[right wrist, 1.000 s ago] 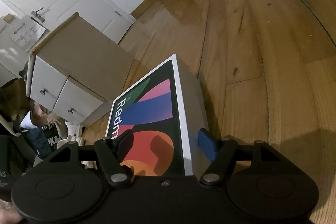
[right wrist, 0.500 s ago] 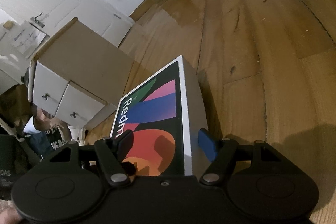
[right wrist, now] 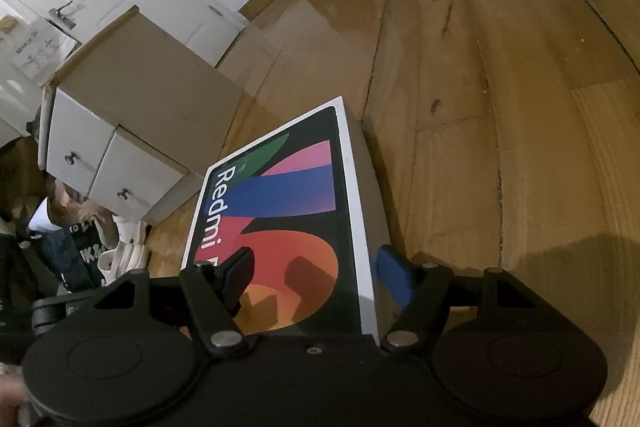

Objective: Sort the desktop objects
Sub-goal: 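Carry the held box with both grippers away from the white tray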

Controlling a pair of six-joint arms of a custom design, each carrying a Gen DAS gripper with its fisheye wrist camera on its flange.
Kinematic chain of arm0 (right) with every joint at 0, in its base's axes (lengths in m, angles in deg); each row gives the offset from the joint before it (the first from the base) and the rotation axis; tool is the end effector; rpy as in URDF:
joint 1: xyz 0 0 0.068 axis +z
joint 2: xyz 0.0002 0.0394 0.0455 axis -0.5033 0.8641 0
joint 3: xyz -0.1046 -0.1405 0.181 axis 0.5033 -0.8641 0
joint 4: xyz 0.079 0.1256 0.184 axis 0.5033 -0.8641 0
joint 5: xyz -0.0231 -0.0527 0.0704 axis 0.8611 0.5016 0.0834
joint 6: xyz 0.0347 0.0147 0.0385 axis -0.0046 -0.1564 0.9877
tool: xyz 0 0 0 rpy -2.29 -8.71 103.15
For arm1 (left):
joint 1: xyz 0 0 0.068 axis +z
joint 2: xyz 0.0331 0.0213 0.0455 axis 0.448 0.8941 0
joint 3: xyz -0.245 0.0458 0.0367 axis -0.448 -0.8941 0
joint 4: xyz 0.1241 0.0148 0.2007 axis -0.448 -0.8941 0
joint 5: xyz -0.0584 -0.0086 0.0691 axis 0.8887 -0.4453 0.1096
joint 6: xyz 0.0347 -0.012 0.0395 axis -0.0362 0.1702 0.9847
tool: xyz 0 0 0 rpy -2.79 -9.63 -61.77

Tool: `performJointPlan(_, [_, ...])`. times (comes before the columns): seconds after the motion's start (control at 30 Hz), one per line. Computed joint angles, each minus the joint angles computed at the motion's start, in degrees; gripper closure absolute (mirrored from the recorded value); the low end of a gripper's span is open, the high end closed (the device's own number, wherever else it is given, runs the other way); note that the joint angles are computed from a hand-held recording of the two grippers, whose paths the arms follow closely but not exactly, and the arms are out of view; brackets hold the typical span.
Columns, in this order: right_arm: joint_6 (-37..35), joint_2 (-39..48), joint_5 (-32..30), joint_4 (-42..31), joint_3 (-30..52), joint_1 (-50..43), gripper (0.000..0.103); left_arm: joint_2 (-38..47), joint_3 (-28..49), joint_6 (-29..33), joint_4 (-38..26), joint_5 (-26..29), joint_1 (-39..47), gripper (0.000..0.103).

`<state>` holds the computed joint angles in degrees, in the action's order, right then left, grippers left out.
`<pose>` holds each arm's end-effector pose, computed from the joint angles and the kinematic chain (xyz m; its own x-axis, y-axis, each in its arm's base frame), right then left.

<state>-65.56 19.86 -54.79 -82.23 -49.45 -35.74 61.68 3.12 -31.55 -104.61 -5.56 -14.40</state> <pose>0.2040 0.0065 0.1983 -0.8665 0.1656 -0.4709 -0.2325 0.7008 0.6744 0.1616 -0.1296 0.2576 -0.7993 -0.4874 -0.3516 -0.4093 0.8699 -0.2753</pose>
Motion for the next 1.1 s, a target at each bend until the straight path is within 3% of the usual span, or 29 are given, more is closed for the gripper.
performJointPlan(0.2, [-2.55, 0.81, 0.66, -1.92, 0.0, -0.23, 0.028, 1.61, 0.76, 1.16, 0.32, -1.47, -1.59, 0.009])
performJointPlan(0.43, [-6.46, 1.65, -0.48, -5.12, 0.33, -5.88, 0.028, 3.72, 0.72, 7.96, 5.52, -1.19, -2.69, 0.009])
performJointPlan(0.6, [-21.09, 8.73, -5.49, -19.59, 7.11, -15.0, 0.028, 4.91, 1.48, 10.96, 7.17, -0.41, -3.3, 0.011])
performJointPlan(0.7, [-28.88, 15.3, -9.37, -27.59, 10.9, -20.65, 0.03, 2.18, 0.46, 10.62, 6.95, 2.64, -0.61, 0.021])
performJointPlan(0.83, [-24.33, 14.2, -7.92, -22.36, 7.82, -20.14, 0.029, -1.58, -2.56, 12.06, 8.74, 5.65, 3.77, 0.026])
performJointPlan(1.0, [-16.37, 7.37, -3.43, -13.57, 2.92, -14.15, 0.028, -0.06, -1.9, 13.66, 8.64, 4.68, 3.08, 0.026])
performJointPlan(1.1, [-15.16, 6.22, -1.82, -12.46, 3.12, -12.69, 0.03, -0.38, -1.68, 14.79, 8.45, 3.54, 2.28, 0.031])
